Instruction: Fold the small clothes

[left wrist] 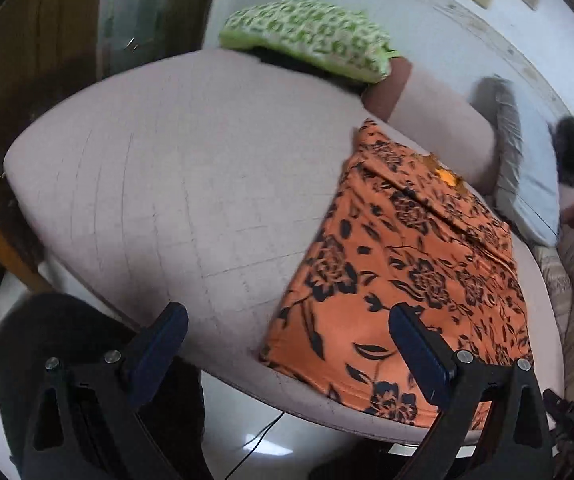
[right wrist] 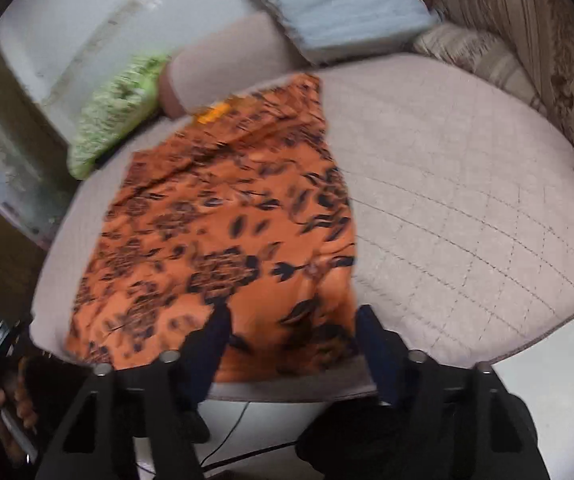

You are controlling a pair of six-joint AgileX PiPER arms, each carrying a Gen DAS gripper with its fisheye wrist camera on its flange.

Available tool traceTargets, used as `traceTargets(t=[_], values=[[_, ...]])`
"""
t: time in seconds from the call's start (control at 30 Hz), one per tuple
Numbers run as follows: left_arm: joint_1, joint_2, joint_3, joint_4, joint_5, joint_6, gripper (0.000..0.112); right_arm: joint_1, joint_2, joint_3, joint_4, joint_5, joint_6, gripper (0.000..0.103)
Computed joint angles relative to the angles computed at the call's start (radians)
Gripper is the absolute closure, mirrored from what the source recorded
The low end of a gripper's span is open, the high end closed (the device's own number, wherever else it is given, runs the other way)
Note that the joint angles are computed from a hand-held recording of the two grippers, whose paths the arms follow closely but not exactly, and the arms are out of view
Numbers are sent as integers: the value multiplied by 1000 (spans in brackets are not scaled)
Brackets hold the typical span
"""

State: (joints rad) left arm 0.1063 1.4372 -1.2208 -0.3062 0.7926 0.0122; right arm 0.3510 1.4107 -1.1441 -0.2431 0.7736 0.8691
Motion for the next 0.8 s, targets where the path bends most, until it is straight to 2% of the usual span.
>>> traceTargets(t=[0.2, 0.33, 0.4, 0.47, 0.53, 0.6, 0.67, 0.7, 0.73, 0.77, 0.8], values=[[-4, 51, -12, 6, 23, 19, 12, -40, 45, -26, 36, 39, -34, 38], [-59, 109, -52, 45, 56, 29, 12, -70, 48, -5, 108, 9, -99, 37], [-69, 146, -72, 34, 77, 45, 27, -109, 53, 11, 187, -16, -150, 37], [-70, 168, -83, 25, 84, 60, 36, -143, 60, 25, 263, -35, -211, 37], [-72, 185, -93, 32, 92, 52, 50, -153, 64, 29, 268, -37, -204, 37], [-70, 197, -96, 20, 102, 62, 70, -168, 70, 36, 294, -46, -230, 37], [-77, 215, -107, 34, 114, 59, 79, -182, 82, 40, 308, -44, -241, 38], [-81, 214, -102, 47, 103, 53, 83, -194, 87, 43, 338, -45, -271, 51], [-79, 213, -101, 50, 102, 51, 86, -199, 93, 37, 338, -28, -268, 79], [-73, 212, -99, 42, 99, 57, 91, -208, 84, 44, 351, -28, -269, 90], [-64, 210, -95, 30, 99, 69, 92, -229, 56, 70, 387, -40, -272, 94]])
